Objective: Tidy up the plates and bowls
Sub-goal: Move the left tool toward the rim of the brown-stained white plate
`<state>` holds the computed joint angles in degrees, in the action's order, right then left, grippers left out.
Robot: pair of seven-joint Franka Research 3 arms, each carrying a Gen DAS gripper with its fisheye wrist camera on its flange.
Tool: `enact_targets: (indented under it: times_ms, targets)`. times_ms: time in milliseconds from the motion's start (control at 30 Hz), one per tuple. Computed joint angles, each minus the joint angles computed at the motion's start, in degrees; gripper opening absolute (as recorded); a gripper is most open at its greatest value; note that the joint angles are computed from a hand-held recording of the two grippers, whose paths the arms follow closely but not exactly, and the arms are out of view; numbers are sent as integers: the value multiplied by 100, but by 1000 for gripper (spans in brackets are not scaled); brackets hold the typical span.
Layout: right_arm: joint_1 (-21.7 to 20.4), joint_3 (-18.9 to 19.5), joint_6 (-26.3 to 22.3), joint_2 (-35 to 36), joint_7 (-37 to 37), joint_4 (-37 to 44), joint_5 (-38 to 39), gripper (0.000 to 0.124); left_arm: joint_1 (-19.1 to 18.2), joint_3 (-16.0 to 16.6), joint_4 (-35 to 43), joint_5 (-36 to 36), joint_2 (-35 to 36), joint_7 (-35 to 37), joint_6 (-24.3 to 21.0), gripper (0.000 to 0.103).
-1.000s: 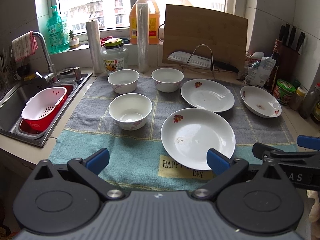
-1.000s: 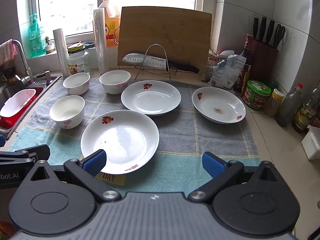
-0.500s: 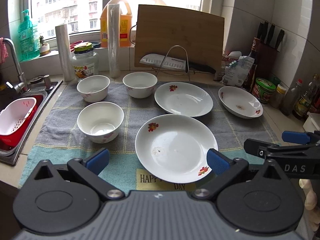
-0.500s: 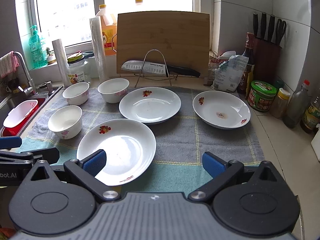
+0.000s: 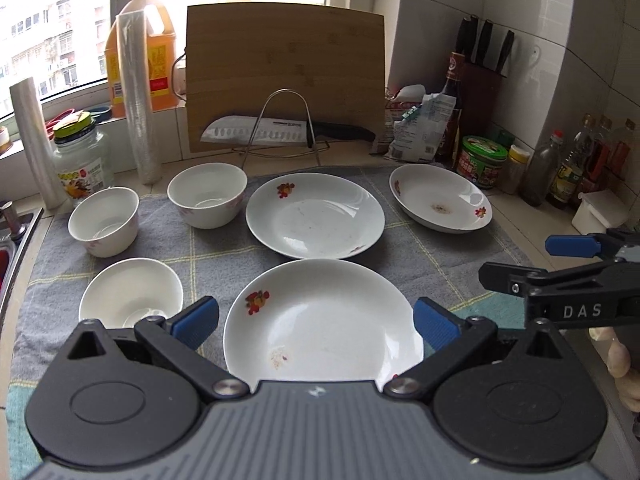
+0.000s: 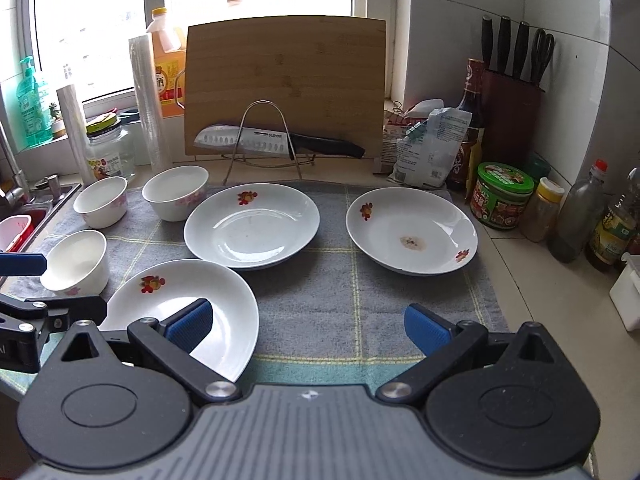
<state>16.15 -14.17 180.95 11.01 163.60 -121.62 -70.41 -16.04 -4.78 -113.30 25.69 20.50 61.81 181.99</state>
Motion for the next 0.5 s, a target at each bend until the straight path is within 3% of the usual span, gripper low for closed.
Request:
enact_targets:
  times_ms: [100,200,367,500]
  targets:
    - [93,-44,-150,115,58,156,-54,103,1045,-1145,275,-346,290,831,-161,102]
    - [101,39,-301,207,68,299,-34,103,1468,-1640,527,-645,538,1449,-349,102]
    - [140,146,-464,338,-142,465,259,103,1819,-2050,815,-1098,835,2195,-584,102]
    - [306,49,-593,387,104,571,-6,103,1722,-1944,960,-1290,942,2535,-552,102]
